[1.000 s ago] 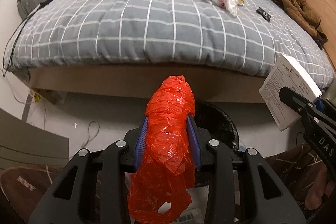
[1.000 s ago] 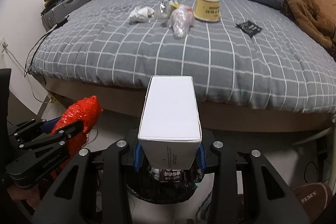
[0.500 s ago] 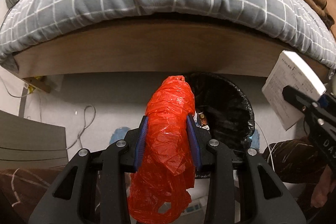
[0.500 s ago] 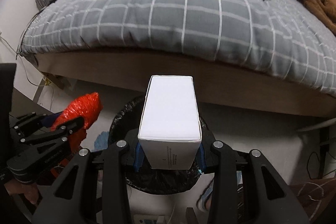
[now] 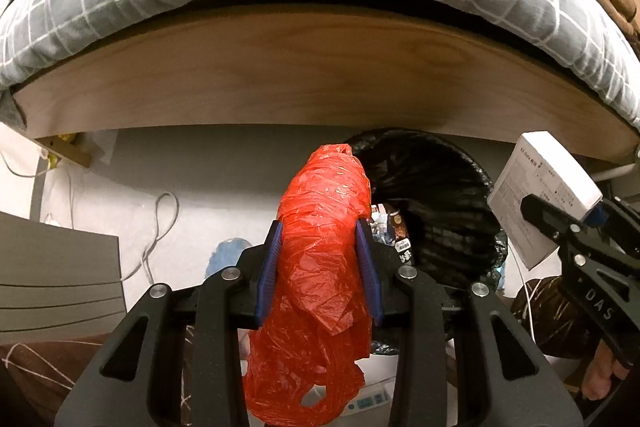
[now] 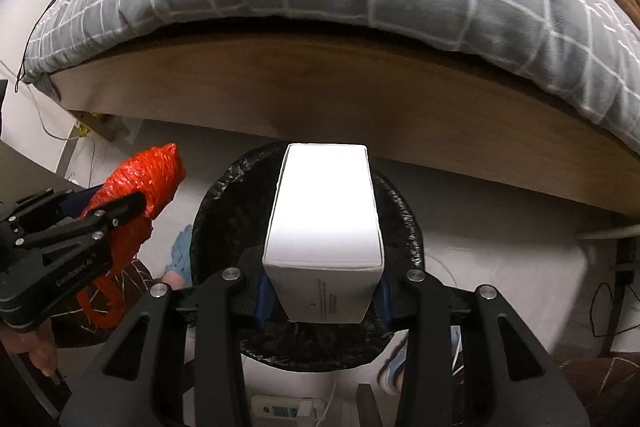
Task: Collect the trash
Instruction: 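Open the right tool over the bin while the left tool drops the red bag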
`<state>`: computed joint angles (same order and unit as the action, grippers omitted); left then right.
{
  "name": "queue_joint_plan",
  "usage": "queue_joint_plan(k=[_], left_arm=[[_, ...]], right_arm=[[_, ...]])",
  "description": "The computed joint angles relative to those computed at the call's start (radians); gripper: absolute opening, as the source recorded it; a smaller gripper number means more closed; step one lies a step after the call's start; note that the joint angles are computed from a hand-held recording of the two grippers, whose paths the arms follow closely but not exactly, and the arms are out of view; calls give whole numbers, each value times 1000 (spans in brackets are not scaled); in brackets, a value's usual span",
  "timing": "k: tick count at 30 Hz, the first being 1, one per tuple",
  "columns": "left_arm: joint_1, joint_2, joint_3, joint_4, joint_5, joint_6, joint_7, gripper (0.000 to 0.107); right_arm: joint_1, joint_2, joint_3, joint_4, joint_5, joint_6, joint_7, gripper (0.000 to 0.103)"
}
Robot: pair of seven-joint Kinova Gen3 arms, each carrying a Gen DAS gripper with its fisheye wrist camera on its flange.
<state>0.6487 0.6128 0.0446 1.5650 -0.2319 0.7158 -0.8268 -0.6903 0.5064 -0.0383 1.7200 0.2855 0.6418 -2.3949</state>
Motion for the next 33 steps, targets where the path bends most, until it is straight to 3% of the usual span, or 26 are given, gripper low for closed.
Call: queue_joint_plan(k=[4,9,18,33], left_arm=[[0,-1,-4,8,0,-4,11,35],[12,0,2,-6,-3,0,16,35],[41,24,17,-73,-2,17,-6,35],[103,109,28,-227,19,71,-56,35]], right_arm=[[-7,12,0,-14,3,-1,4,38],[-42,-4,37,8,47,-11,-57,61],[-37,-51,70,94,133,-30,-166,86],[40,-131,59,211,221,-23,-314,88]])
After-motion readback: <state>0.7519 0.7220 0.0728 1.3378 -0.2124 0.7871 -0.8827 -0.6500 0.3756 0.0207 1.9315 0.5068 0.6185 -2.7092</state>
